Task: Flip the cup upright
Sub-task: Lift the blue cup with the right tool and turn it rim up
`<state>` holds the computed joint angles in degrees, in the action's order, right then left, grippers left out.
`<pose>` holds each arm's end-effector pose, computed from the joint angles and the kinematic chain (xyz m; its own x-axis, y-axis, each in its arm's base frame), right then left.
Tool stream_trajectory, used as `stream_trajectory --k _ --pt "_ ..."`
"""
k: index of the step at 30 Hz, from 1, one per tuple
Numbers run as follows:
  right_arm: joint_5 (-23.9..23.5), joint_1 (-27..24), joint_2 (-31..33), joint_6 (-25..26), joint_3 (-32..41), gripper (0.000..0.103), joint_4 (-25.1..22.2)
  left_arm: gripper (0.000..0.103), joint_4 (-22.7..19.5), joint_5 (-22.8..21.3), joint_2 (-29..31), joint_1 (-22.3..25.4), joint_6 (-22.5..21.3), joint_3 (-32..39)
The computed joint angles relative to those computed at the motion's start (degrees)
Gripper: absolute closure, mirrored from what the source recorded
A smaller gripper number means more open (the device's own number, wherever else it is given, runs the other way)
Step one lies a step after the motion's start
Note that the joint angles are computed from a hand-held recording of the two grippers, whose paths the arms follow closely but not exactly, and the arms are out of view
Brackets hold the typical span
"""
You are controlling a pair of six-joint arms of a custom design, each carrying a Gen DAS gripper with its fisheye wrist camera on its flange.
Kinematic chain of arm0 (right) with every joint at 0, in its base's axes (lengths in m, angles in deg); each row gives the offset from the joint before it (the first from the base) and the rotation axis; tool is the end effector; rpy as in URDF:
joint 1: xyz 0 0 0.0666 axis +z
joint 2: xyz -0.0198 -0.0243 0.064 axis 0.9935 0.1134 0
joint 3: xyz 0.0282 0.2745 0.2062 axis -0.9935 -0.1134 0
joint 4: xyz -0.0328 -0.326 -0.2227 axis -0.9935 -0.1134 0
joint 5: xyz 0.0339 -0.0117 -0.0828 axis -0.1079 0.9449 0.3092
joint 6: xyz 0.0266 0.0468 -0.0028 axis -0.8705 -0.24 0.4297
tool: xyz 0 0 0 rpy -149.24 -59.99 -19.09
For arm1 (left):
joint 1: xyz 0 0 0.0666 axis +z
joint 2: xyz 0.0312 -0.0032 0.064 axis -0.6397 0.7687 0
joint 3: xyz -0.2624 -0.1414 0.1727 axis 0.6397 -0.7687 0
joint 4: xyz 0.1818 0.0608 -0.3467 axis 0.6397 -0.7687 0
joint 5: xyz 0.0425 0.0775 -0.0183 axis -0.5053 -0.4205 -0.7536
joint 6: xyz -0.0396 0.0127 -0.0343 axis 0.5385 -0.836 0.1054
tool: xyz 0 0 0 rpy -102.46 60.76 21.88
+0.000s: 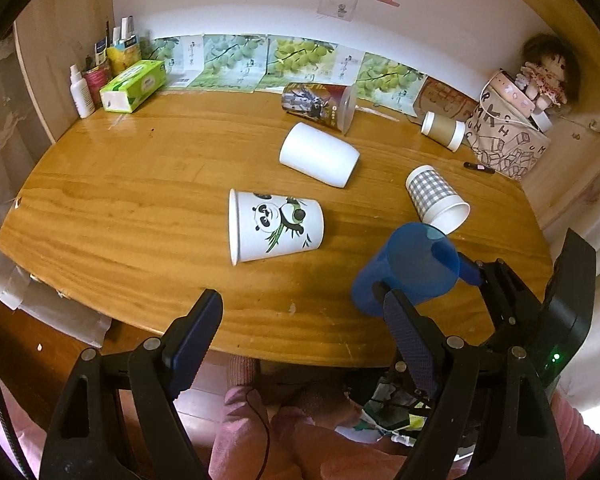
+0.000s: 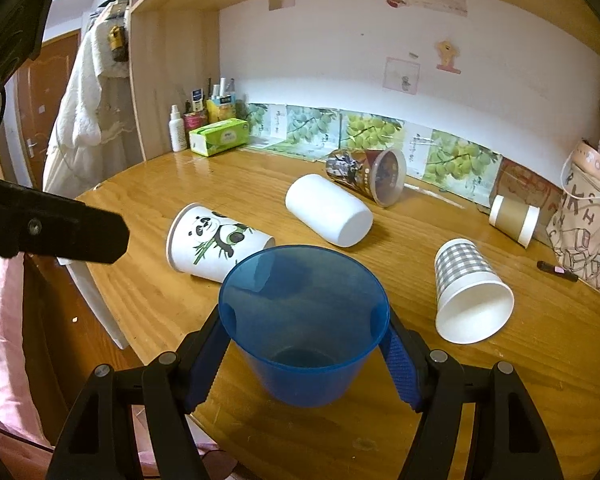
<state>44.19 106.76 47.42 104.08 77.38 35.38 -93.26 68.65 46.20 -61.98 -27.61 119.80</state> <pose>0.4173 0.1915 0.3625 -0.4135 -0.4899 -0.7674 -0.7539 0.6569 -0.0131 0.3548 -0.1373 0.4394 -0.7853 -0.3829 -0.4864 -0.3335 0.9237 -0.1888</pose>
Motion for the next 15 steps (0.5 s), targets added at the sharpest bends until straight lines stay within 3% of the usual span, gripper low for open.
stream_trajectory --k 8,11,15 --pt "0.9 0.5 0.0 0.4 0.0 0.03 -0.2 0.017 -1.8 0.6 0.6 0.3 -0.5 0.6" --pt "1.0 0.7 -0.1 0.3 0.0 0.021 -0.6 0.017 -2.6 2.3 0.9 0.4 -1.2 0.5" --pt "2.4 1.5 -0.6 0.1 -0.6 0.021 -0.3 0.017 -2.0 3.1 0.1 0.8 -3.6 -0.2"
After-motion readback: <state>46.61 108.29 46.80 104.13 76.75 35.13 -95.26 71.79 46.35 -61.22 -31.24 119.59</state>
